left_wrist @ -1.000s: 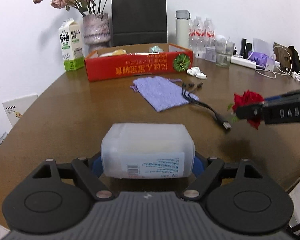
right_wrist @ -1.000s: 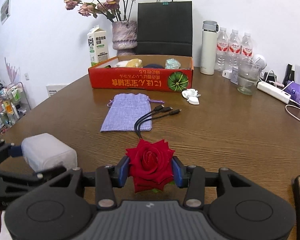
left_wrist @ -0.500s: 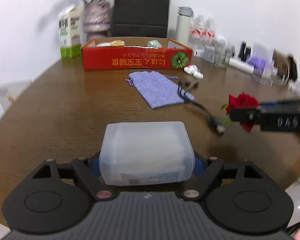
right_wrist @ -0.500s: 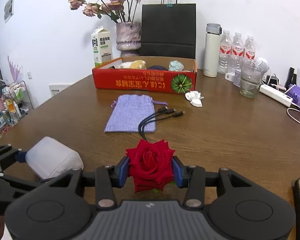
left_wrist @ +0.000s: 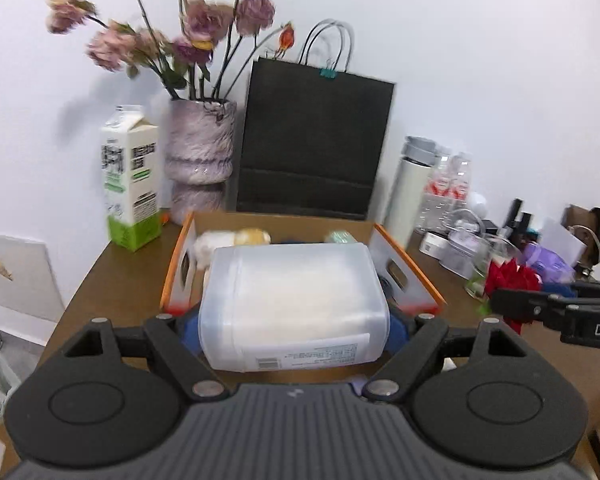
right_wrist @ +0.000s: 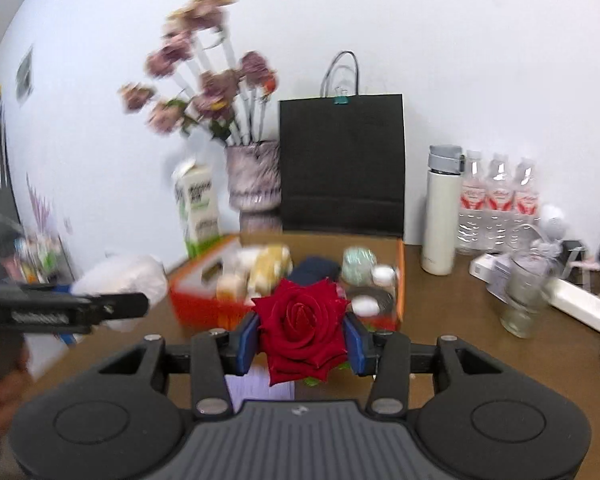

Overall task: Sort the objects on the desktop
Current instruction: 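Carry the plastic box and rose into the cardboard box and open both tools, then withdraw both tools from the box back over the table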

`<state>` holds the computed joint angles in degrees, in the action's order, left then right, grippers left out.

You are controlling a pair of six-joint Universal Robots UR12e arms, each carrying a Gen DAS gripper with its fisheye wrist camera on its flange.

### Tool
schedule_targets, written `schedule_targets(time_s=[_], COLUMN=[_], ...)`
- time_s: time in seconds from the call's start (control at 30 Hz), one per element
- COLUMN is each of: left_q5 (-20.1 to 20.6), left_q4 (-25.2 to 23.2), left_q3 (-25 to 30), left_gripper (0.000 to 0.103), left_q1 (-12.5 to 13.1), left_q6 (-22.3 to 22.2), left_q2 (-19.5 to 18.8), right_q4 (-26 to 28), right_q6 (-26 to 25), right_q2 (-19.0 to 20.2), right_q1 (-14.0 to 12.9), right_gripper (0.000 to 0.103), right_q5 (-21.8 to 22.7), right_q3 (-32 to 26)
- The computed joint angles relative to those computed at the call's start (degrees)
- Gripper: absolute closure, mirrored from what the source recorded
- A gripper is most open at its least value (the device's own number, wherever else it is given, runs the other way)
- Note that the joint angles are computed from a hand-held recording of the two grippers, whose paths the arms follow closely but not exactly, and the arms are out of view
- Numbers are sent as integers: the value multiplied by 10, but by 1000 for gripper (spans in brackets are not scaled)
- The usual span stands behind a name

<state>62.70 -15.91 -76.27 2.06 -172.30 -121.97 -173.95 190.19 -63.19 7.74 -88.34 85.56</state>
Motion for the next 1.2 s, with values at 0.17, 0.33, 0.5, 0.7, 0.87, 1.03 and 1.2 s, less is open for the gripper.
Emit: schedule_targets(time_s=[0.17, 0.33, 0.5, 0.7, 0.87, 1.03, 1.2], left_q5=[45, 97, 104, 68, 84, 113, 133], left_q4=[-216, -297, -338, -393, -373, -382, -338], left_q3=[187, 273, 303, 326, 324, 310, 234], left_gripper=[20, 19, 19, 17, 7, 0, 0], left_q1=[-29, -48, -47, -39, -36, -36, -34], left_q6=[18, 40, 58, 61, 61, 53, 37], left_q2=[-97, -153, -176, -182, -166, -142, -94], right_q4=[211, 375, 428, 459, 430, 389, 330], right_q6=[41, 34, 25, 33, 35, 41, 56], right_q2=[89, 164, 196, 200, 178, 144, 99], right_q1=[-29, -29, -26, -34, -32, -31, -27], right_gripper=[60, 61, 59, 49, 23, 18, 12], right_q5=[64, 71, 53, 74, 31, 13, -8], right_q3=[-173, -297, -339, -350, -339, -308, -237])
